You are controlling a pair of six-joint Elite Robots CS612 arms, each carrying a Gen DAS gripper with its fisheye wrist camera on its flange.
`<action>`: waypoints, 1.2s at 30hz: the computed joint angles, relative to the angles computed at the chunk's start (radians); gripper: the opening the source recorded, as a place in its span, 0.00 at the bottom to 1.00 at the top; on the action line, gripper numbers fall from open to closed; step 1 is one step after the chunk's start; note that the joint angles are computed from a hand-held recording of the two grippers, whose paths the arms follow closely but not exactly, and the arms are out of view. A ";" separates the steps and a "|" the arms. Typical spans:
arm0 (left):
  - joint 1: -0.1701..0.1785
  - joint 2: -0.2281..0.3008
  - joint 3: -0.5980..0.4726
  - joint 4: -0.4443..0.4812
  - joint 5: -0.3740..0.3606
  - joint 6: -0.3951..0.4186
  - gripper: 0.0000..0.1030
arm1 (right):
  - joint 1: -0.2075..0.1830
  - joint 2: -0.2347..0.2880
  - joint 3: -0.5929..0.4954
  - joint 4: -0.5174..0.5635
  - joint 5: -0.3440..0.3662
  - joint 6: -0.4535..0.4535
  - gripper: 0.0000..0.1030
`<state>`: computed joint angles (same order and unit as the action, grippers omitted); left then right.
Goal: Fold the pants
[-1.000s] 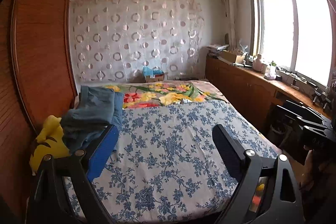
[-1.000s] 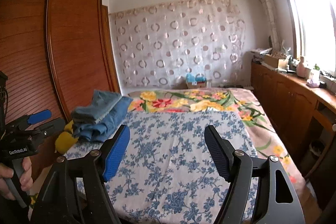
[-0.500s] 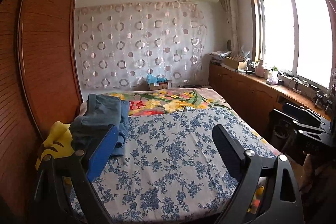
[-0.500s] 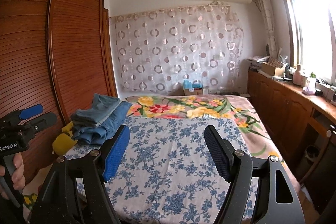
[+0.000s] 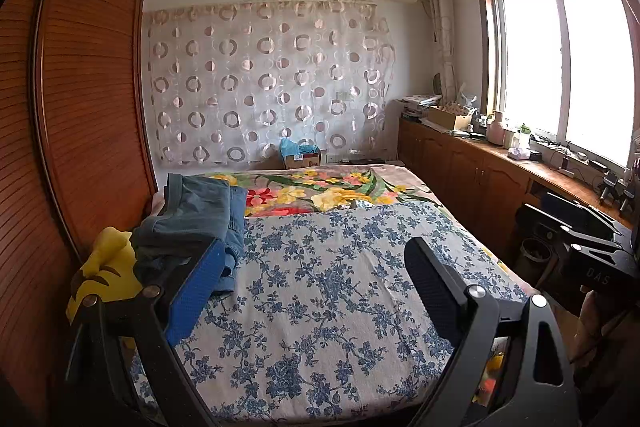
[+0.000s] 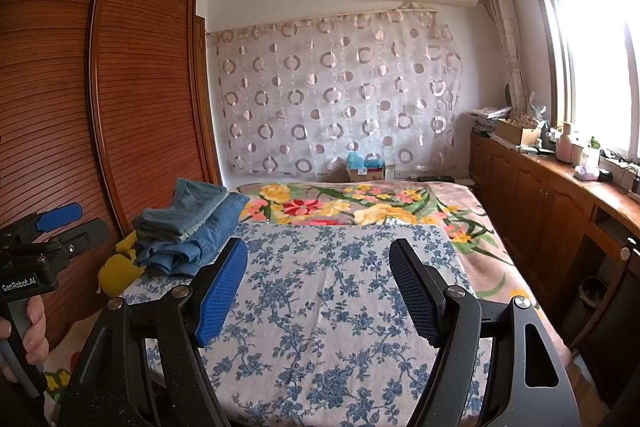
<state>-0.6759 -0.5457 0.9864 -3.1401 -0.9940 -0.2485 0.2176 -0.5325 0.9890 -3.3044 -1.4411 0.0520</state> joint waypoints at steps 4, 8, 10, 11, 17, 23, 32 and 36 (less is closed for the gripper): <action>0.000 0.000 0.000 0.000 0.000 0.001 0.89 | -0.001 0.000 0.000 -0.001 0.001 -0.001 0.73; -0.001 -0.001 0.000 0.002 0.002 -0.001 0.89 | -0.001 -0.003 0.007 -0.005 0.002 0.000 0.73; -0.001 -0.001 0.001 -0.001 0.005 0.000 0.89 | -0.001 -0.003 0.007 -0.006 -0.001 -0.002 0.73; -0.001 -0.001 0.001 -0.001 0.003 -0.002 0.89 | -0.001 -0.003 0.007 -0.005 0.000 -0.001 0.73; 0.000 -0.002 0.001 0.001 0.000 -0.001 0.89 | -0.003 -0.003 0.008 -0.011 -0.001 -0.008 0.73; 0.000 -0.002 0.001 -0.001 -0.001 0.000 0.89 | -0.003 -0.003 0.008 -0.012 0.002 -0.010 0.73; 0.000 0.000 -0.001 -0.002 0.000 0.002 0.89 | -0.005 -0.004 0.013 -0.016 0.003 -0.010 0.73; 0.000 0.000 -0.001 -0.002 0.001 0.003 0.89 | -0.005 -0.005 0.013 -0.016 0.004 -0.009 0.73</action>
